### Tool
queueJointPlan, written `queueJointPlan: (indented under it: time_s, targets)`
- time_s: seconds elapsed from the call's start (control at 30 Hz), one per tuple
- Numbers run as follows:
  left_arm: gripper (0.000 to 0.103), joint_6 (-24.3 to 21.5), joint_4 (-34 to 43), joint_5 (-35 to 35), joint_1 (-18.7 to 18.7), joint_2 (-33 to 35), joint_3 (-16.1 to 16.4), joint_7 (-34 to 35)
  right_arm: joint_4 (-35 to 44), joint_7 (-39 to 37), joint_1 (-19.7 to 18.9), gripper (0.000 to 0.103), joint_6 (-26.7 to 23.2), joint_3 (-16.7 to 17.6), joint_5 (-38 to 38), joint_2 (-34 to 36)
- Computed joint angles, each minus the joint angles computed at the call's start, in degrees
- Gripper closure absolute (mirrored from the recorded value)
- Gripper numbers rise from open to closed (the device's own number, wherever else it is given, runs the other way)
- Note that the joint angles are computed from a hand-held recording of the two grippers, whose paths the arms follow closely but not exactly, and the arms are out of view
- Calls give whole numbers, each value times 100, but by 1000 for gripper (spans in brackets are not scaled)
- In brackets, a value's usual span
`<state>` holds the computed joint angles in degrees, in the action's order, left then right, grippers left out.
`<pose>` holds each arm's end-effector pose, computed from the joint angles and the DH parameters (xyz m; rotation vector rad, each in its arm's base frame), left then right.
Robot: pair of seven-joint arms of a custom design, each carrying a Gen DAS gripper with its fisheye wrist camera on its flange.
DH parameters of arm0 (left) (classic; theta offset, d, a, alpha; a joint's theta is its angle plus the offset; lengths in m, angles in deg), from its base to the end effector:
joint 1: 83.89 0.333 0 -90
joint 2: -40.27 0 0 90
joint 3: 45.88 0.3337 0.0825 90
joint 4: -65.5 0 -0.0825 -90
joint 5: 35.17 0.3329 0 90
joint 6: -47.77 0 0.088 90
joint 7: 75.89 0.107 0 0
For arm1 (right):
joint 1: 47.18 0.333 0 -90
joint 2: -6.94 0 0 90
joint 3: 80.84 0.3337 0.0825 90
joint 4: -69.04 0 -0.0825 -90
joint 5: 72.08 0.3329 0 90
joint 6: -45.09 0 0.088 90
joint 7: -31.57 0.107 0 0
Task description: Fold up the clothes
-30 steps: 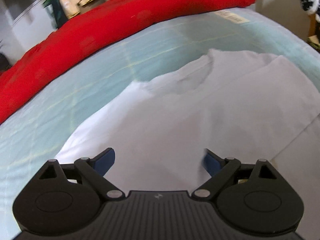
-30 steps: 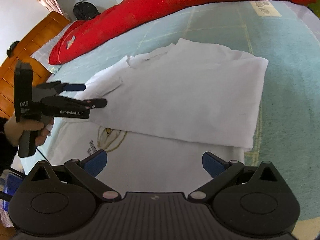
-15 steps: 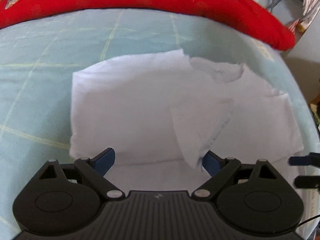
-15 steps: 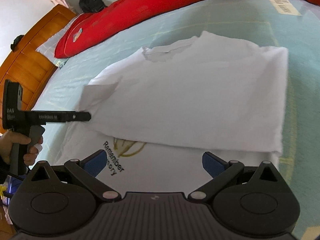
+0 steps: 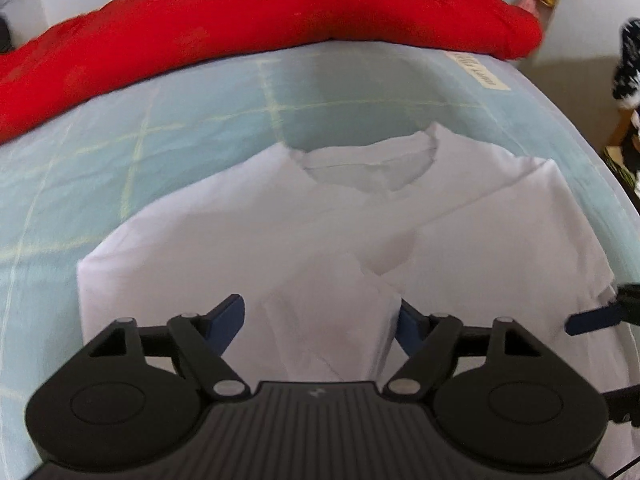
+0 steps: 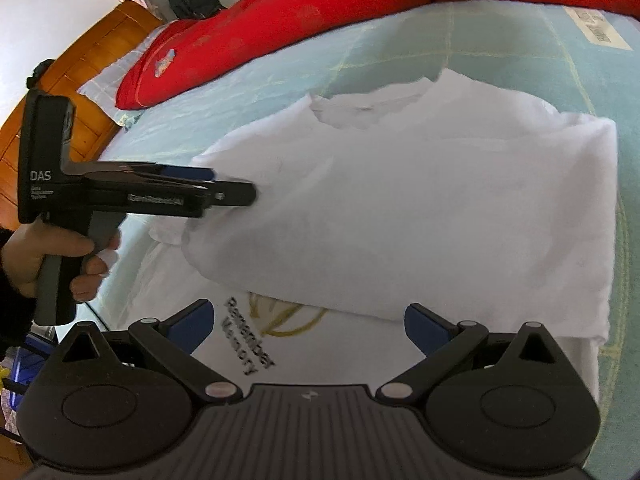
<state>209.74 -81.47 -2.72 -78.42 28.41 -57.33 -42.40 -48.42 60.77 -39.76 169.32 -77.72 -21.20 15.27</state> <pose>0.4219 -0.0739 0.4347 -2.2103 1.5047 -0.4737 0.5272 0.1278 0.4261 -2.2223 1.0188 0.3481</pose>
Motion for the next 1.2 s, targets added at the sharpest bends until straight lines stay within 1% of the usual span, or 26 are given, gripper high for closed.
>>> queueJointPlan:
  time_s: [0.07, 0.17, 0.23, 0.3, 0.37, 0.4, 0.47, 0.53, 0.6, 0.67, 0.7, 0.83, 0.93, 1.03, 1.07, 1.13, 1.17, 1.2]
  targets:
    - [26, -26, -96, 103, 87, -98, -42, -249, -7, 78, -17, 0, 53, -39, -137, 15]
    - [26, 161, -207, -26, 114, -142, 1, -378, -67, 156, -56, 0, 188, -88, -358, -8]
    - [26, 188, -177, 29, 186, -112, -73, -517, -112, 207, -82, 0, 307, -114, -498, -21]
    - [26, 309, -139, 219, 289, -76, -162, -759, -237, 207, -75, 0, 705, -110, -505, -44]
    - [26, 532, -78, 590, 458, -26, -297, -1167, -452, -85, -76, 0, 1290, -49, -42, -112]
    - [26, 609, -31, 788, 526, 12, -362, -1361, -516, -244, -82, 0, 1513, -15, 310, -114]
    - [26, 643, 110, 1135, 586, 73, -453, -1700, -621, -363, -23, 0, 2125, 52, 899, -85]
    - [26, 689, 222, 1321, 520, 145, -420, -1836, -738, -455, 55, 0, 2819, 111, 1437, -78]
    - [26, 600, 327, 1396, 403, 203, -371, -1889, -774, -300, 44, 0, 3073, 94, 1767, -11]
    - [26, 433, 369, 1180, 188, 229, -256, -1722, -787, -47, -27, 0, 2964, 45, 1825, 51]
    - [26, 351, 388, 1066, 96, 237, -211, -1638, -817, -165, -52, 0, 2971, 59, 1938, 31]
    - [26, 60, 339, 469, -216, 168, -78, -1276, -936, -26, -20, 0, 2974, 32, 1557, -75]
    - [26, -50, 351, 449, -298, 202, -129, -1176, -982, 104, -59, 0, 2831, -11, 1447, -162]
    - [27, -506, 582, 583, -405, 458, -183, -1087, -1008, 241, -47, 0, 2783, -29, 1353, -222]
    - [29, -665, 657, 631, -465, 536, -177, -1068, -1006, 248, -39, 0, 2796, -29, 1353, -224]
    - [36, -1030, 720, 770, -569, 538, -156, -1183, -1005, 298, -26, 0, 2814, -29, 1344, -228]
    - [36, -1198, 737, 828, -618, 526, -147, -1242, -1014, 318, -27, 0, 2804, -34, 1340, -244]
    - [36, -1265, 645, 863, -653, 393, -120, -1363, -1023, 332, -29, 0, 2794, -40, 1338, -258]
